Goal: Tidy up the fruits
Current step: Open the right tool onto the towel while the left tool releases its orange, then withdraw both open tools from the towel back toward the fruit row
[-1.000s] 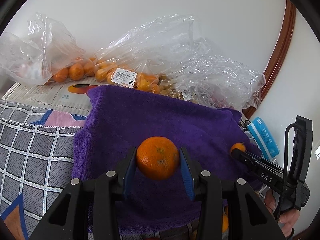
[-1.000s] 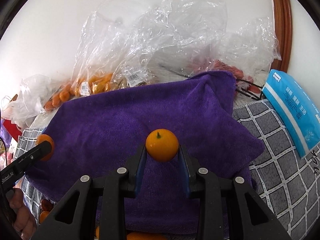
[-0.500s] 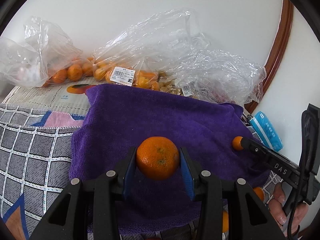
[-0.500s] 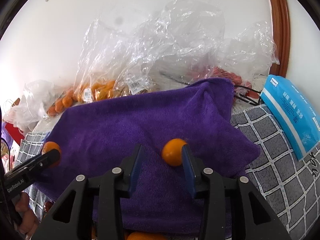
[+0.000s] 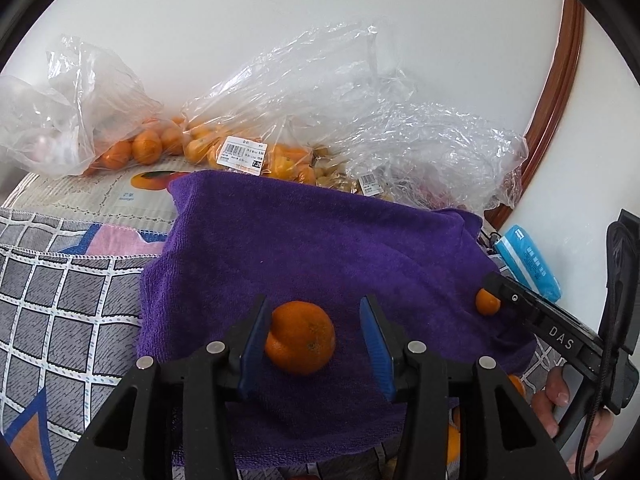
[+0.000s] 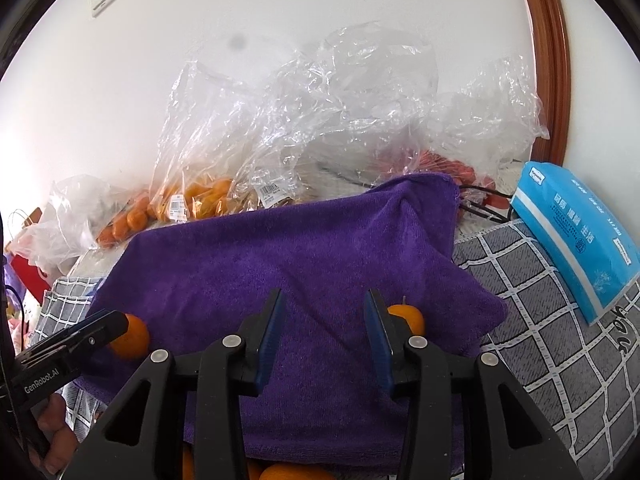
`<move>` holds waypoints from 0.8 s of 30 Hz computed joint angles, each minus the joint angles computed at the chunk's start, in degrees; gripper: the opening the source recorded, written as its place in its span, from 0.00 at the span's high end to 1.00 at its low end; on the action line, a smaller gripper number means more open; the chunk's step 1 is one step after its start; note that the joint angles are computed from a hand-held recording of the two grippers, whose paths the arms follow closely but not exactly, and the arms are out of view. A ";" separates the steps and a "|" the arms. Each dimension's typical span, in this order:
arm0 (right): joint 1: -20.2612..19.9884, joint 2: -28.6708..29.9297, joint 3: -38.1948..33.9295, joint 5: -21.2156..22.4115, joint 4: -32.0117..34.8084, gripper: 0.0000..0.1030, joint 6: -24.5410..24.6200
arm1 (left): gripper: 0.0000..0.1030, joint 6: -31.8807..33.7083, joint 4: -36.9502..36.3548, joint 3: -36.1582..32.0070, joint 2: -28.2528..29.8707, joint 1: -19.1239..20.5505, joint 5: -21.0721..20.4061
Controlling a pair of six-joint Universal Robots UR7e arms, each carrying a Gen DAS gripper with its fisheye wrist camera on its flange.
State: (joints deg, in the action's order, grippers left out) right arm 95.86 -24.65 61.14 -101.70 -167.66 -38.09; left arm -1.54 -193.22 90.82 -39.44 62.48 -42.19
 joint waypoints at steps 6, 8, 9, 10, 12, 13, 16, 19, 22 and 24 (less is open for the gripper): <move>0.00 -0.22 0.22 0.23 -0.52 0.60 0.98 | 0.49 0.30 -2.68 0.89 -0.35 -0.09 -1.29; 0.12 -0.16 0.40 -0.29 -1.68 0.60 1.15 | 0.49 0.47 -3.15 1.15 -0.50 -0.13 -1.78; 0.15 -0.23 0.41 -0.38 -1.44 0.60 1.28 | 0.49 0.51 -3.45 1.18 -0.49 -0.16 -1.80; 0.24 -0.33 0.24 -0.65 -0.55 0.60 1.40 | 0.49 0.52 -3.89 1.24 -0.46 -0.17 -1.89; 0.27 -0.58 0.20 -0.69 0.47 0.60 1.54 | 0.49 0.41 -4.61 1.44 -0.51 -0.16 -2.23; 0.30 -0.69 0.41 -0.65 0.17 0.60 1.40 | 0.49 0.44 -5.14 1.52 -0.50 -0.19 -2.27; 0.36 -1.09 1.23 -0.57 -0.73 0.60 0.48 | 0.49 1.44 -7.94 2.14 -0.52 -0.38 -2.80; 0.49 -1.58 1.98 -0.18 -1.03 0.60 0.30 | 0.49 2.23 -9.01 2.47 -0.74 -0.57 -3.58; 0.60 -2.10 2.69 0.26 -0.87 0.60 0.02 | 0.49 2.69 -10.78 2.76 -0.68 -0.82 -3.65; 0.58 -2.53 2.91 0.93 0.27 0.60 0.60 | 0.49 3.10 -11.69 2.78 -0.62 -0.98 -3.33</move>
